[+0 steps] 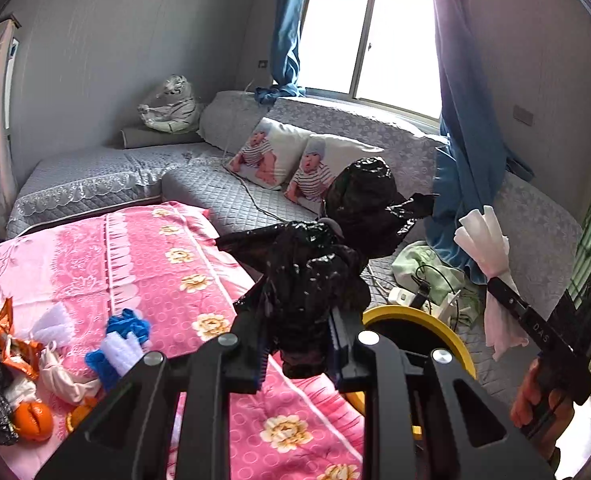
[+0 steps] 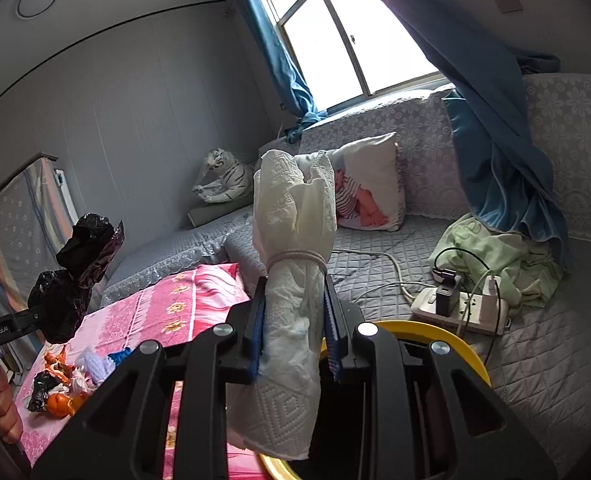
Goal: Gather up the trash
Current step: 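Carry the white towel and black bag to the yellow bin with both grippers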
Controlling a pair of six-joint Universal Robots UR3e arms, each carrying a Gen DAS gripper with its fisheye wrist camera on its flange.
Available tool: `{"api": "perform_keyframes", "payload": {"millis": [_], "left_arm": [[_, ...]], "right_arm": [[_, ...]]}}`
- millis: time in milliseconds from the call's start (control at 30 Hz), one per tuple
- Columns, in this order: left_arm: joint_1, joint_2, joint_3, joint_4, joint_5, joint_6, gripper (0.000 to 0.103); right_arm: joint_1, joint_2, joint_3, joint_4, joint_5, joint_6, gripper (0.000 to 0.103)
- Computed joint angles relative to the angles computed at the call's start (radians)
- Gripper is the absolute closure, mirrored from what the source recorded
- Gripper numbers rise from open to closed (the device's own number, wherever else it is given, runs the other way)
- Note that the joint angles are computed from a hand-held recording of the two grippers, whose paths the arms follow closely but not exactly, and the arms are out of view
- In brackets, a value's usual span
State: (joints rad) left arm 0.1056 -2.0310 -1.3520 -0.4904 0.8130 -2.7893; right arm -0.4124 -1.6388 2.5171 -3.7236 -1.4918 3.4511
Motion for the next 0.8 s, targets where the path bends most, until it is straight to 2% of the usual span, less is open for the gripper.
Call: {"api": "perform_keyframes", "payload": {"millis": [133, 300, 800], "left_arm": [[-0.078, -0.078, 0.102, -0.021, 0.025, -0.005, 0.081], [-0.174, -0.177, 0.21, -0.044, 0.073, -0.01, 0.081], [-0.336, -0.501, 0.587, -0.307, 0.201, -0.03, 0.081]], "right_arm": [[-0.071, -0.014, 0.052, -0.018, 0.034, 0.008, 0.079], [-0.111, 0.014, 0.078, -0.029, 0.026, 0.015, 0.079], [-0.216, 0.225, 0.073, 0.041, 0.09, 0.003, 0.078]]}}
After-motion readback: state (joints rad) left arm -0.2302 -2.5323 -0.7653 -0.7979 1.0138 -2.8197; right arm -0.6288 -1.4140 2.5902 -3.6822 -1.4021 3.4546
